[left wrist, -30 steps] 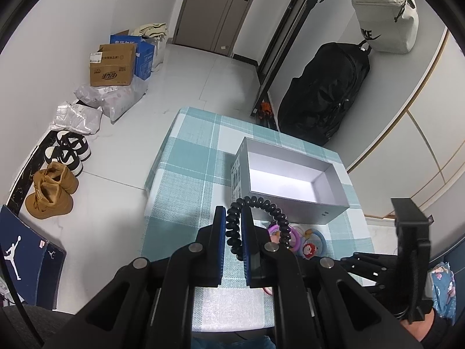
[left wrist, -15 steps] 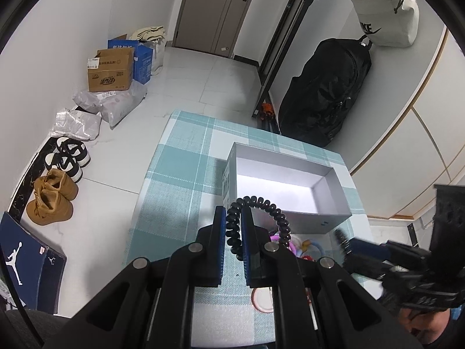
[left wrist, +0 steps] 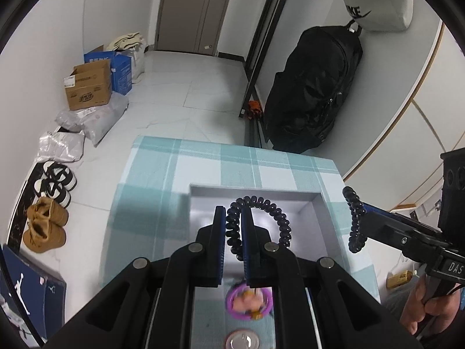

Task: Organize jewelry
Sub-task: 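Lift the black bracelets with the right gripper and carry them over the box, then open the right gripper to drop both black bracelets into the box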

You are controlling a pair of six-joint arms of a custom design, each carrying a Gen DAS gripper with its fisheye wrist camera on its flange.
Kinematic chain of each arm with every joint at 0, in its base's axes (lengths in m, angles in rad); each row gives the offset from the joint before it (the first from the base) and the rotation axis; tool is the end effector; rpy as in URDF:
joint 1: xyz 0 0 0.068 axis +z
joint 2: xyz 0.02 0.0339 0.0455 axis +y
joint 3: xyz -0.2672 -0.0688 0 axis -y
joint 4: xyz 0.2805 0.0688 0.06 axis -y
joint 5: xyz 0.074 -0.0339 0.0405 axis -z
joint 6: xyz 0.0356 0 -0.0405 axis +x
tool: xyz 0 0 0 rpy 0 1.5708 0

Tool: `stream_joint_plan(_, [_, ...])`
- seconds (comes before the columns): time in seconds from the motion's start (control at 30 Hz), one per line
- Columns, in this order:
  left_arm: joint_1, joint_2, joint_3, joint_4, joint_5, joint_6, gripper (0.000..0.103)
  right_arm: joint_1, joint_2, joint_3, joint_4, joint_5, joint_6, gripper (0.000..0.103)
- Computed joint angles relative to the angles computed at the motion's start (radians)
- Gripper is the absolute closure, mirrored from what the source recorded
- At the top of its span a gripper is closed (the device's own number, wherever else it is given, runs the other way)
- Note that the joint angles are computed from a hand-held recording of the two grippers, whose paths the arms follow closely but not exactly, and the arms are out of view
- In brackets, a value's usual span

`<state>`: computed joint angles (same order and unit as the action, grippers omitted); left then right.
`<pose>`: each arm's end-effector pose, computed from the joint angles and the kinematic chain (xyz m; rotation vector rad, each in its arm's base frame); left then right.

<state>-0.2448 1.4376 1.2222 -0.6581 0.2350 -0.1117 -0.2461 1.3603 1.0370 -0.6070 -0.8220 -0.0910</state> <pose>0.3289 -0.0907 0.2937 0.2689 2.4475 -0.4443 0.3050 -0.0497 0.2638 -0.1503 2.2744 0.8437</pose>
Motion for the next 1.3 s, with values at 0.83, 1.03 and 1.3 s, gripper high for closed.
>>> stream_joint_plan(0.83, [-0.015,0.214,0.132,-0.021,0.076,0.003,0.085,0.096,0.239,0.091,0.055,0.154,-0.076,0.042])
stream_joint_plan(1.03, [-0.007,0.191,0.113,-0.013,0.085,0.000,0.077,0.079,0.181,0.039,0.107,0.139,-0.075,0.031])
stream_joint_plan(1.3, [-0.032,0.092,0.043,0.023,-0.014,0.012,0.074,0.070,0.040,-0.073,0.197,0.138,-0.039,0.020])
